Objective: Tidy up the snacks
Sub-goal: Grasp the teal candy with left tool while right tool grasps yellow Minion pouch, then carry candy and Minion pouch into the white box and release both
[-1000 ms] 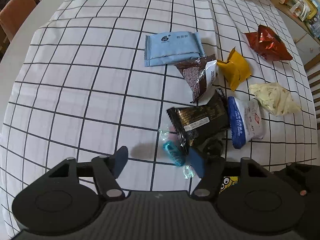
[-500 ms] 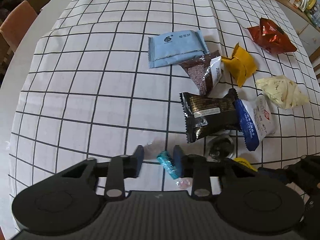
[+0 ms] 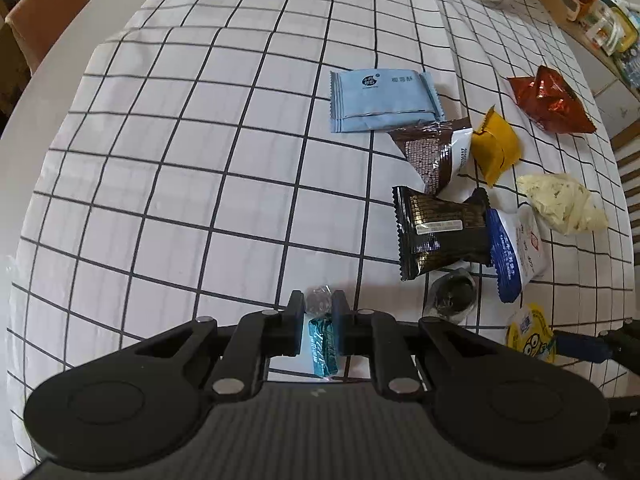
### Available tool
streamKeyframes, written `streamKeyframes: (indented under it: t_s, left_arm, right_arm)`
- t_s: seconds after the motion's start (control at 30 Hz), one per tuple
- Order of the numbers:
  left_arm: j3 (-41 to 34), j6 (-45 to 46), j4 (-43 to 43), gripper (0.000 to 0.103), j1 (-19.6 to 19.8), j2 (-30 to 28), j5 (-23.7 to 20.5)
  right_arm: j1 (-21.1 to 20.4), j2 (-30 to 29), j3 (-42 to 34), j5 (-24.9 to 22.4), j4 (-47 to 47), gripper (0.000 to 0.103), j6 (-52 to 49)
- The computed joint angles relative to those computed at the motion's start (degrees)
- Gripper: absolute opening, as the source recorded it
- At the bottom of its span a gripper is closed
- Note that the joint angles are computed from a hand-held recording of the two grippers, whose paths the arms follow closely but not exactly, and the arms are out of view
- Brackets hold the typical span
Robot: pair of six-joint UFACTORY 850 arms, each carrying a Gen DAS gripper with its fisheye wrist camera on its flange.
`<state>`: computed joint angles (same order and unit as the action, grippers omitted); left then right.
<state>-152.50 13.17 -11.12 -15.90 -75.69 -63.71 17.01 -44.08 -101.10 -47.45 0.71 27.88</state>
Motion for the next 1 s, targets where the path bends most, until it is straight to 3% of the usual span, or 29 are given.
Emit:
streamKeyframes:
  t_s: [0.2,0.53,1.0]
  left_arm:
    - [6.4,2.2,-0.9,0.014,-0.1,3.7,3.3]
    - [21.6,7.4,-3.5,0.011,-0.2,13.6,13.2]
    - [41.0,19.6,-14.0,0.011,0.7,29.9,22.9]
  right_arm:
    - [0.1,1.4,1.8,1.6,0.2,0.052,1.1]
    - [0.4,5.7,6.1,5.8,-1.5,0.052,4.4]
    - [1.7,20.0,18.5,14.4,-8.3,0.052,12.6]
